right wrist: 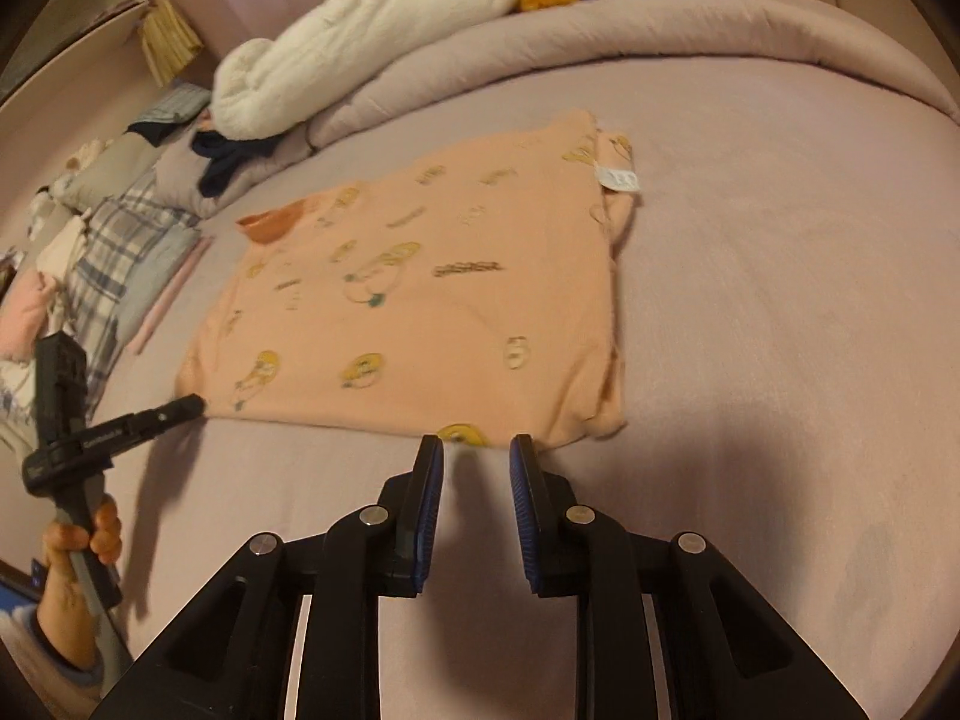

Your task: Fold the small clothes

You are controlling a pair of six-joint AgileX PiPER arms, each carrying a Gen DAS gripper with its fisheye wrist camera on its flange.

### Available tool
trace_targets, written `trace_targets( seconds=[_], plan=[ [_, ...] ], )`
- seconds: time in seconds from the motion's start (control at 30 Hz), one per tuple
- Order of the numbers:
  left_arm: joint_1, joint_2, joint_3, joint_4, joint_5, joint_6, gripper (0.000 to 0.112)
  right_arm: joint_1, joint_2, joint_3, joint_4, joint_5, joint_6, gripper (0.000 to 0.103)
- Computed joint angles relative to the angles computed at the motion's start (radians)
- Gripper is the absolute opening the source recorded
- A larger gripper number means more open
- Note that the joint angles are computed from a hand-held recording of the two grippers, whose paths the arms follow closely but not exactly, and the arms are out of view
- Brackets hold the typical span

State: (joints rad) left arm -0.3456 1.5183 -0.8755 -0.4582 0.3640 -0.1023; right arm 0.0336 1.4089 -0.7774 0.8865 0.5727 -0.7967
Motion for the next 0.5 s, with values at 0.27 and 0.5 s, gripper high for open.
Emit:
trace_targets(
  seconds=[0.27,0.5],
  plan=[
    [0.032,-0.027,0.027,0.014,-0.014,-0.029,0.04,0.111,0.026,-0.078,0.132,0.004,-0.098,0.025],
    [0.092,0.024,-0.004,-0.177,0.0,0.167,0.042,0.328,0.301,-0.436,-0.046,-0.037,0.148,0.025]
  ],
)
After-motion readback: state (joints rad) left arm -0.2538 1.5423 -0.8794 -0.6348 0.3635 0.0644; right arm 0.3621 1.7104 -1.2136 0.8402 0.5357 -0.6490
